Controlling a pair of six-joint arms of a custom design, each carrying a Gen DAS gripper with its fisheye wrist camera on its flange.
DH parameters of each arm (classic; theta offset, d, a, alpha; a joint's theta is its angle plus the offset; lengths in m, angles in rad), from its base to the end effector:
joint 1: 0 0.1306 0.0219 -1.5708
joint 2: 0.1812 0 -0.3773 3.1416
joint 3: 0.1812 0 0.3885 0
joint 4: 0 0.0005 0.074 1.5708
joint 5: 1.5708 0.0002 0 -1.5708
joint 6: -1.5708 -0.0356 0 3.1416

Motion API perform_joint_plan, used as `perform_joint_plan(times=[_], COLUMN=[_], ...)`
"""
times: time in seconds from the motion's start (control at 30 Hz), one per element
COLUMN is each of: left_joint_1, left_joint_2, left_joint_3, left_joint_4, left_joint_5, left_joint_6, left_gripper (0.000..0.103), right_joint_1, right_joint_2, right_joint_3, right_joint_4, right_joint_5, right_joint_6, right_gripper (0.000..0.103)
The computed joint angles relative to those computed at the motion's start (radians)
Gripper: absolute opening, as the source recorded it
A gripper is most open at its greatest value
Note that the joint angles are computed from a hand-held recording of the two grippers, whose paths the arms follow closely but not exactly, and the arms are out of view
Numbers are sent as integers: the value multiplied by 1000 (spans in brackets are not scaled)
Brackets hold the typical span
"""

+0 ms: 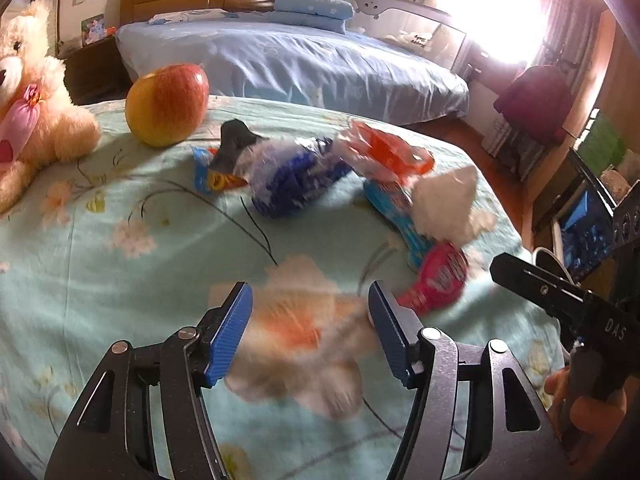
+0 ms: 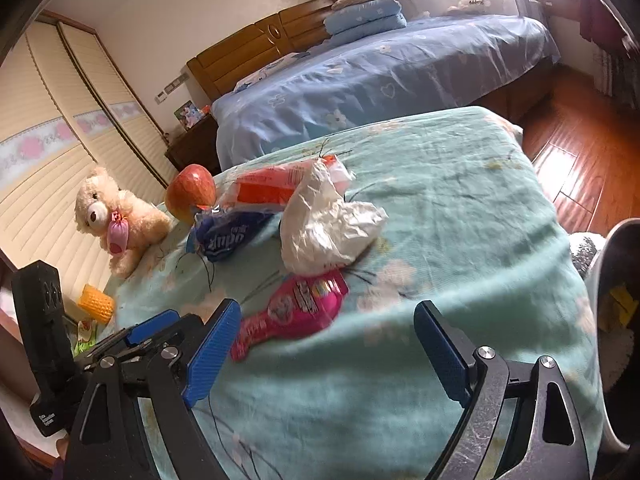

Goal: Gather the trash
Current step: 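Grasp the white tissue with the right tool while the left tool grasps the blue plastic bag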

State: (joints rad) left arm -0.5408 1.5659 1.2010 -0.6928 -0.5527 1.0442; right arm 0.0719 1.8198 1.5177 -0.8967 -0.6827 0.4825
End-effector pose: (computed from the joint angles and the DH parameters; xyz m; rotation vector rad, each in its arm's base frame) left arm 0.4397 -0.2429 0.2724 -0.7705 2.2796 0.0295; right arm 0.5838 0.0641 0.2632 -0.8576 2.3943 0.7852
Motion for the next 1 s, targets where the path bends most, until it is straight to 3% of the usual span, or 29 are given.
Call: perform_joint_plan(times=[0.63,0.67,0.7,0.73,0.77,0.8,0.87,1.0], left_joint_1=[112,112,112,112,112,112,109,87], left_joint_2=[69,71,71,73,78,79,75,50], left_joint_3=[76,75,74,75,81,82,83,64], left_joint_4=[30,33,38,41,37,38,40,50], left_joint_5=[23,24,26,29,33,37,36,12], left_joint_6=[-128,-124,-125,-129,-134,-139,-153,-159], left_gripper=[63,60,50,43,31,27,22,19], right_joint_1=[58,60,62,63,65,67,69,56], right_joint_2=[101,102,102,100,97,97,100,82], right_joint_3=[123,123,121,116,111,109,113,85], right_joint_4=[-11,-4,5,16,26,28,25,65], right_joint_5=[1,5,10,12,15,22,39,36], right_joint_6=[-87,-88,-88,-89,-85,-82,-82,-95], right_gripper=[90,89,88,85,75,61,48,41])
